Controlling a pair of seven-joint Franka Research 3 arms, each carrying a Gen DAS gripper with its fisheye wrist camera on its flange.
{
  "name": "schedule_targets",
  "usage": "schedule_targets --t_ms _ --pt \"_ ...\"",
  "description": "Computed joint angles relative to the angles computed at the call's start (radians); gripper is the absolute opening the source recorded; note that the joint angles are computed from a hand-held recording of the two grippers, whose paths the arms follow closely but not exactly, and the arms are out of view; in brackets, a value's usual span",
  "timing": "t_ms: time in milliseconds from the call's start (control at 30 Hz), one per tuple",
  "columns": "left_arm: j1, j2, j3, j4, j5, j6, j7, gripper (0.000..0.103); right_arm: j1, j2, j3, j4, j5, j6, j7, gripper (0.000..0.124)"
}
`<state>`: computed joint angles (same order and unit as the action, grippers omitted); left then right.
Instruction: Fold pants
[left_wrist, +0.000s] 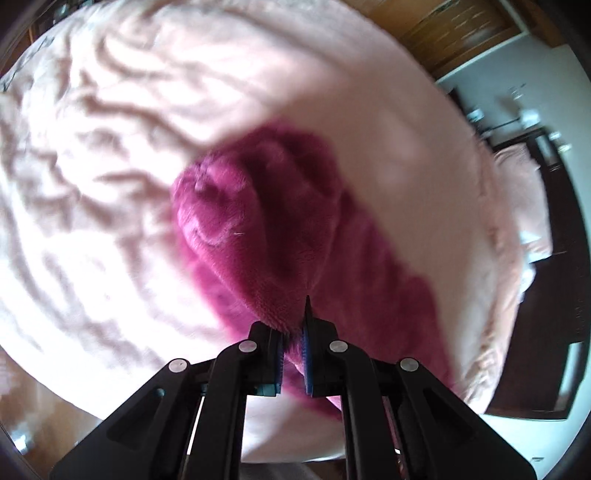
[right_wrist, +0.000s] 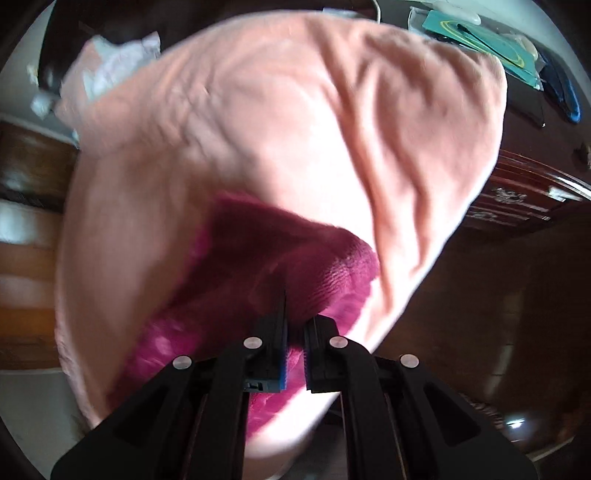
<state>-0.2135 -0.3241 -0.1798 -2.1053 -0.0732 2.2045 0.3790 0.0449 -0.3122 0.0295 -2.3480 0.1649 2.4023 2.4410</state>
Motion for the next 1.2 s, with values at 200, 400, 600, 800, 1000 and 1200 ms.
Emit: schedule_targets --t_ms 200,400,600,800,1000,1200 --pt "-0.003 0.027 -0.010 -0.009 0.031 -0.069 0.015 0.007 -0.001 0.035 0.016 -0.024 -0.054 -0.048 0.039 0.006" --pt "-0.005 0.096 -0.018 0.055 0.062 -0.149 0.065 0.012 0.011 0.100 0.017 0.008 -0.107 -0.077 0.076 0.014" --pt "0.009 0.002 -0.006 -0.050 0.045 -0.109 0.042 0.035 0.023 0.115 0.026 0.064 -0.213 -0.181 0.116 0.025" --pt "0.029 -0.097 0.015 -0.132 0.051 -0.082 0.006 0.035 0.046 0.119 0.045 0.124 -0.301 -0.297 0.171 0.025" --pt "0.044 -0.054 0.026 -0.059 0.100 -0.055 0.082 0.035 0.112 0.197 0.069 0.257 -0.362 -0.390 0.195 0.025" --pt "0.043 0.093 0.038 0.049 0.075 0.041 0.234 0.035 0.198 0.321 0.076 0.425 -0.355 -0.379 0.161 0.025"
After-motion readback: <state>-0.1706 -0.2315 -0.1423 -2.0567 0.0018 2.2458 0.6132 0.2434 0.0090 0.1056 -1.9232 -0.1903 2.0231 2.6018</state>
